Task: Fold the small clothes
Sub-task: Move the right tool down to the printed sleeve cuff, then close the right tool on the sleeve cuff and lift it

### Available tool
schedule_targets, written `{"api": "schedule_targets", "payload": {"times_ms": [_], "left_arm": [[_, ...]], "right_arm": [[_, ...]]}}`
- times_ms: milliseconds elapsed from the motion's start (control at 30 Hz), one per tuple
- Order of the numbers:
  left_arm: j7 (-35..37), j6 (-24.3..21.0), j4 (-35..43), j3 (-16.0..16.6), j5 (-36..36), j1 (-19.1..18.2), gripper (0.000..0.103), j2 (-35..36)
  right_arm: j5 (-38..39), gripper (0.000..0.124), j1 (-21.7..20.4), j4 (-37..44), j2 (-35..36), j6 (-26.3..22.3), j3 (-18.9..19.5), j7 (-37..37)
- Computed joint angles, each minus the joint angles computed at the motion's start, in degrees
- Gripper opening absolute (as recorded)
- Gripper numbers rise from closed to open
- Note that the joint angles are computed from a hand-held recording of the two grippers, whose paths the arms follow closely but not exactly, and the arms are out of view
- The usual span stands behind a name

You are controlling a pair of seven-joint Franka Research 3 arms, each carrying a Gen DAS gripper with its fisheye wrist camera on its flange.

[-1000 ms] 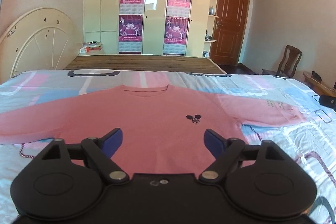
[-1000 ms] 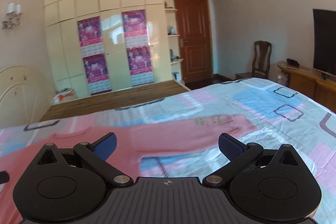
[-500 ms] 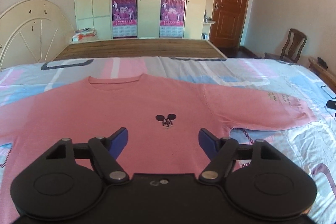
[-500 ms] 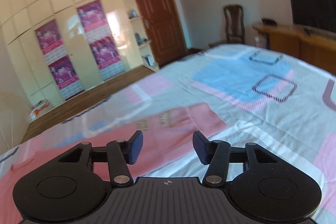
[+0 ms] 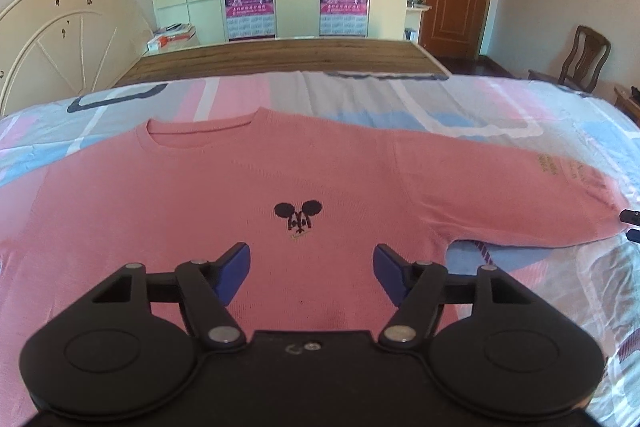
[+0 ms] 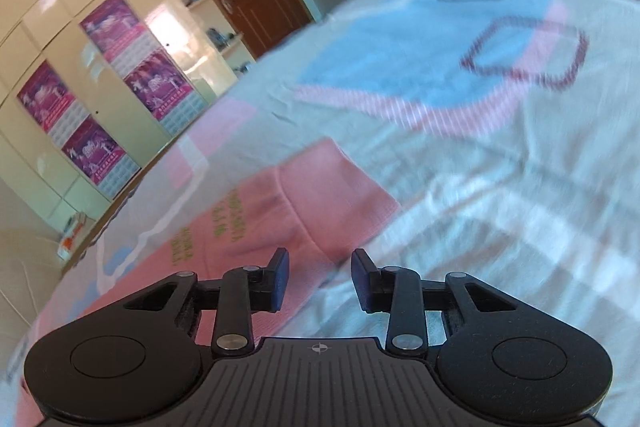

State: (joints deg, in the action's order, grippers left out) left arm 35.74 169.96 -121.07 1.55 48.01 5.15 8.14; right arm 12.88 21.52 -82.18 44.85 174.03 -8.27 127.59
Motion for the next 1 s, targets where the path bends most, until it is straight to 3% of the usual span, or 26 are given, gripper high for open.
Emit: {"api": "schedule_targets", "payload": {"times_ms": [200,233,267,367,433,467,500,567,600,767,867,1000], "left_arm": [[1.52,-1.68,1.46,-0.22,-2.66,0.16,0.067,1.34],[1.60,-1.74,1.69,-0.15,-3.02,0.17,0.067,1.49],[1.57,-1.84,1.93,-0.04,-3.16,0.11,0.067,1.61],[0.21,-1.94,2.58,0.74,-1.73,-0.30,0.067,1.86],[-0.03,-2.38,2.83,0.86,-1.65,-0.18,0.067,2.02],[0.02,-2.66,2.84,0.86,-1.92,-0.02,0.067,2.08],[0.78,-2.96,2.82,0.64,-2.82,0.33,0.068,2.17],[3.53,-3.47,2.57,-0.09,-5.66,1.19,0.068,2.24],[4.71,-3.68,2.32,-0.21,-6.52,1.46,0.068,2.14],[7.42,-4.10,0.86,0.11,-8.46,2.56,0.074,1.41],[10.73,-4.13,-0.44,-0.13,-11.97,4.03,0.074,0.92],[15.47,-1.69,-2.94,0.01,-16.79,6.54,0.074,0.24]], "right_arm": [[3.49,0.035,-3.85,-0.27,0.06,2.28,4.13,-1.55],[4.02,0.027,-4.53,-0.04,0.17,2.56,4.85,-2.02],[4.14,0.005,-4.56,0.51,0.35,2.14,4.59,-2.25],[3.25,0.005,-4.87,1.23,0.05,2.68,4.40,-4.83],[0.36,0.005,0.14,-0.55,-1.06,5.98,-2.16,-5.74],[-2.62,0.005,3.23,-0.77,-1.03,5.61,-6.63,-3.98],[-4.54,0.005,4.71,0.56,-0.41,2.19,-9.09,-2.96],[-1.58,0.005,3.34,4.53,1.26,-6.06,-8.01,-5.30],[-2.94,0.005,2.32,4.47,1.14,-6.28,-6.74,-4.63],[-9.71,0.005,5.74,2.63,-0.61,-5.52,-9.78,-1.04],[-12.29,0.005,7.59,1.87,-1.65,-2.37,-10.28,0.60],[-13.54,0.005,8.75,5.31,-1.19,-0.83,-7.29,-2.20]]}}
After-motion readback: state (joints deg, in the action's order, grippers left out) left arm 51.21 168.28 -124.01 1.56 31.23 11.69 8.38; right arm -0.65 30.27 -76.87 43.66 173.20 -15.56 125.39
